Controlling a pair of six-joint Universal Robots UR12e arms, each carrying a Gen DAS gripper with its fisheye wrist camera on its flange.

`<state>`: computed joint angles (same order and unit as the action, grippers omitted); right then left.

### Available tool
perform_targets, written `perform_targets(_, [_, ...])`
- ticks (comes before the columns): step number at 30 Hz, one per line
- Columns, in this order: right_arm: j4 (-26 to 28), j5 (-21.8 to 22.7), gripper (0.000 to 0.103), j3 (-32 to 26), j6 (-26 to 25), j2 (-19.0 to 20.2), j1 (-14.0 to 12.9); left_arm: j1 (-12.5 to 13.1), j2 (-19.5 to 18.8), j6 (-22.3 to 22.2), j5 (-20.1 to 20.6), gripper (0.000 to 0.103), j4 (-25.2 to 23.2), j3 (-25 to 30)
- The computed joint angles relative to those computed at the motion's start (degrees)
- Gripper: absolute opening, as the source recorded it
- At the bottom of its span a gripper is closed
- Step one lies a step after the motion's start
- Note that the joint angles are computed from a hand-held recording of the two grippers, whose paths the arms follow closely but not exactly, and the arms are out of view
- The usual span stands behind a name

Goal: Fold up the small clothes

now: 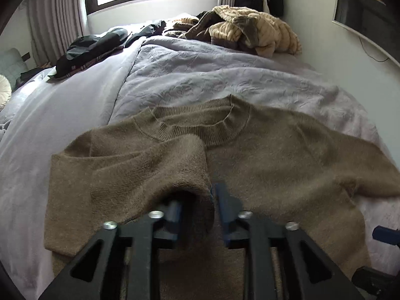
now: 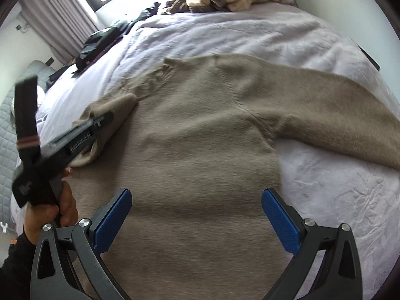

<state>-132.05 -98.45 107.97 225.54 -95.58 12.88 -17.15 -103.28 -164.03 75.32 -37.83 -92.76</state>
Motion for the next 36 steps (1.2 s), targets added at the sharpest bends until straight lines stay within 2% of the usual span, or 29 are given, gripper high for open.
perform_targets(1, [0.16, 0.15, 0.103, 0.09, 0.0, 0.0, -0.25, 0.27, 0.48, -0.89, 0.23, 0.082, 1.62, -0.85])
perform_targets(2, [0.25, 0.14, 0.103, 0.14, -0.21, -0.01, -0.38, 0.72, 1.16, -1.4, 0.1, 0.089, 3.5, -1.75])
perform_targets(3, [0.33, 0.06, 0.103, -0.08, -0.59, 0.19, -0.43, 1.35, 2.09, -1.4, -0.36, 0.091, 5.89, -2.84])
perform_targets(6, [0.23, -1.04, 0.103, -1.62, -3.5, 1.48, 0.05, 3.67, 4.2, 0.97, -1.78, 0.091, 8.09, -4.16])
perform_targets(8, [0.02, -3.43, 0.103, -4.02, -8.73, 3.59, 1.32, 5.44, 4.97, 1.29, -1.38, 0.091, 9.47, -4.73])
perform_targets(11, [-0.24, -7.54, 0.103, -8.45, -18.17, 7.77, 3.9, 8.22, 5.69, 1.0, 1.44, 0.091, 9.55, -5.35])
perform_targets(16, [-0.01, -19.67, 0.103, -16.87, -36.74, 16.9, 9.28, 11.09, 5.89, 2.56, 8.34, 0.091, 7.37, -6.79])
perform_targets(18, [-0.66, -23.82, 0.102, -18.66, -41.35, 19.42, 10.3, 11.37, 5.45, 2.5, 9.38, 0.091, 5.07, -6.59])
perform_targets(20, [0.54, -28.31, 0.101, -20.75, -44.13, 21.98, 10.94, 11.44, 5.0, 2.54, 8.78, 0.091, 3.44, -6.4])
perform_targets(21, [1.92, -31.46, 0.096, -21.91, -45.18, 23.47, 11.18, 11.32, 4.74, 3.0, 8.29, 0.091, 2.47, -6.19])
perform_targets(22, [3.07, -33.68, 0.078, -22.88, -46.05, 24.72, 11.16, 11.08, 4.38, 3.34, 8.17, 0.091, 1.71, -5.93])
perform_targets(23, [3.56, -33.93, 0.061, -23.22, -46.21, 25.15, 10.96, 10.74, 3.97, 3.38, 8.74, 0.091, 1.67, -5.73])
perform_targets(24, [4.68, -32.07, 0.02, -23.72, -45.38, 25.18, 10.24, 10.49, 3.63, 3.17, 9.51, 0.091, 2.12, -5.62])
perform_targets(25, [5.43, -28.81, 0.014, -23.85, -42.88, 24.59, 9.3, 10.31, 3.3, 2.68, 10.02, 0.091, 2.4, -5.5])
perform_targets(28, [-1.23, -15.41, 0.014, -18.96, -28.86, 19.5, 4.41, 10.59, 2.76, 0.62, 9.3, 0.091, 2.51, -5.26])
perform_targets(33, [-15.12, 4.87, 0.018, -5.1, -4.84, 11.04, -5.42, 10.62, 2.02, 1.06, 9.81, 0.091, 2.22, -4.46])
perform_targets(34, [-17.33, 9.55, 0.025, -2.29, -0.66, 9.85, -7.41, 10.78, 2.21, 1.37, 9.49, 0.091, 1.5, -4.37])
perform_targets(36, [-22.26, 15.08, 0.036, 1.57, 4.22, 8.6, -9.42, 11.48, 3.09, 3.03, 7.98, 0.091, 0.7, -4.71])
